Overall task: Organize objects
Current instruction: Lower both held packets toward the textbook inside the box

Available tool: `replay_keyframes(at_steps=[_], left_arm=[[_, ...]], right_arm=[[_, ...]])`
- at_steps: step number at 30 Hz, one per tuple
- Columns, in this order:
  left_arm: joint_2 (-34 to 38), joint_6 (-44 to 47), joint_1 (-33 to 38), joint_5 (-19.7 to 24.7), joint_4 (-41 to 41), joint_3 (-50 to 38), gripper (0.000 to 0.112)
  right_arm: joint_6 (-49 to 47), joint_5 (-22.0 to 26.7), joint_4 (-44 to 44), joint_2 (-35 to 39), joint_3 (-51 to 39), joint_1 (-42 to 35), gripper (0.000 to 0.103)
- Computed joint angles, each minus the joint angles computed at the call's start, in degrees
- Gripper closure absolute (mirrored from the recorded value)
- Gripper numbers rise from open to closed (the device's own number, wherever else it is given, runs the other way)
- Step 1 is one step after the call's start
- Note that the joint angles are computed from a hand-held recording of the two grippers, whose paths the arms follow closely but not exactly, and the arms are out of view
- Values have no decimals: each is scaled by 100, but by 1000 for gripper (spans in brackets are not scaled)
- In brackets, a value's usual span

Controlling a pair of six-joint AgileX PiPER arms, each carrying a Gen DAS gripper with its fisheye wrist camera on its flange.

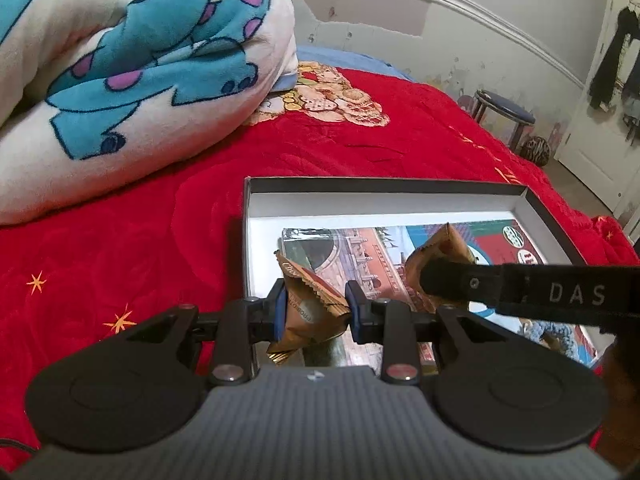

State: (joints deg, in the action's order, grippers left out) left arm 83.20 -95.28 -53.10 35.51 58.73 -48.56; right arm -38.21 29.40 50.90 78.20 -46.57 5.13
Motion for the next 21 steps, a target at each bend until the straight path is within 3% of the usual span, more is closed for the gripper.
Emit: replay_keyframes(at_steps=[7,12,21], left_arm=[[-63,62,73,-40,21,47,78],[-145,393,227,-296,-150,97,78],[-49,575,184,-276,-400,14,77]], right_arm=[[-54,-171,51,5,47,144,65],[700,-655,-829,-114,141,540,65],[488,-470,-499,-44,151,363,65]])
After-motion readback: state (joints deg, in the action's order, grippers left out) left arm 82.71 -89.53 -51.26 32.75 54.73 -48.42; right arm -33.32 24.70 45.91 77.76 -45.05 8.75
